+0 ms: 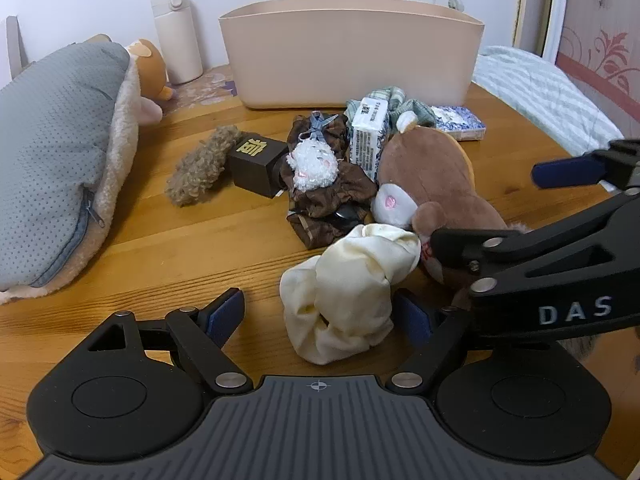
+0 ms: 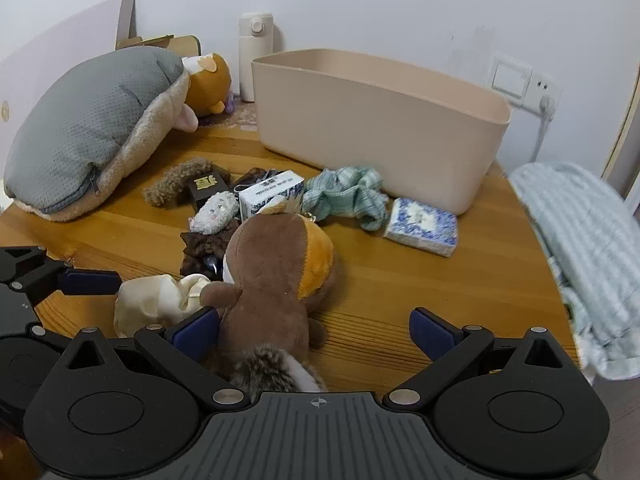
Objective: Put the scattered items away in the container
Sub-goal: 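Grasp the cream scrunchie with the left tool while the right tool grasps the brown squirrel plush, then lift and carry the scrunchie and squirrel plush over the bin with both tools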
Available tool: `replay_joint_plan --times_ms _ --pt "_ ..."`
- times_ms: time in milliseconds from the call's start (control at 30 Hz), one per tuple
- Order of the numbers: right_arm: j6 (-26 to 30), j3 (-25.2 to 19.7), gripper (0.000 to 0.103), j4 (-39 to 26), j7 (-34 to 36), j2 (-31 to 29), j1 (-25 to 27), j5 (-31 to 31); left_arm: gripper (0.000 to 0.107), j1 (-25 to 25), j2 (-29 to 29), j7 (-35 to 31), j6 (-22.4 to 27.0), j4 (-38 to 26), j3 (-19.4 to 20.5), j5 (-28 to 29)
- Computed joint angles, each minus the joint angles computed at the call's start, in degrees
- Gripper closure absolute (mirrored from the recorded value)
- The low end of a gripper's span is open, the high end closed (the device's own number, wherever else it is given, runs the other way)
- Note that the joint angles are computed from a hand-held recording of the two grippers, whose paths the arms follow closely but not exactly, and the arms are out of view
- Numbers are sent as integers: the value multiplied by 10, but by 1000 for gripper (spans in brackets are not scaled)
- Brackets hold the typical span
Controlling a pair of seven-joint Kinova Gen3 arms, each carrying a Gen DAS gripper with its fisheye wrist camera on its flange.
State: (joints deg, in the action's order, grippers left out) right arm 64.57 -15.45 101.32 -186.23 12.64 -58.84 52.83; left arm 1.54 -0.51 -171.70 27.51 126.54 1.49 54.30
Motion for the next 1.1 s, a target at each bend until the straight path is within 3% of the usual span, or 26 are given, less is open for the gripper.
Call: replay_joint_plan --times_ms 267,367,467,533,567,667,833,1100 --pt "-50 12 3 8 2 3 24 -14 25 -22 23 -35 23 -13 -1 37" --pt "-84 14 15 17 6 -4 38 -23 27 -26 24 -50 18 -9 2 53" --pt "-99 15 33 19 8 -5 44 -31 40 -30 22 -70 21 -5 2 71" --pt "-107 18 41 22 4 -6 46 -34 59 -33 20 -82 25 -3 0 81" --pt "-109 18 48 25 -2 -8 46 -32 62 -33 19 -83 25 -3 0 83" --pt "-112 17 55 33 -17 -14 44 -28 75 -34 18 -83 23 -1 -2 85" --pt "-119 10 57 55 -59 -27 44 -14 89 -31 7 -57 17 2 -4 66" --pt "-68 -20 57 75 -124 -58 32 22 89 -33 -26 -59 42 7 -25 75"
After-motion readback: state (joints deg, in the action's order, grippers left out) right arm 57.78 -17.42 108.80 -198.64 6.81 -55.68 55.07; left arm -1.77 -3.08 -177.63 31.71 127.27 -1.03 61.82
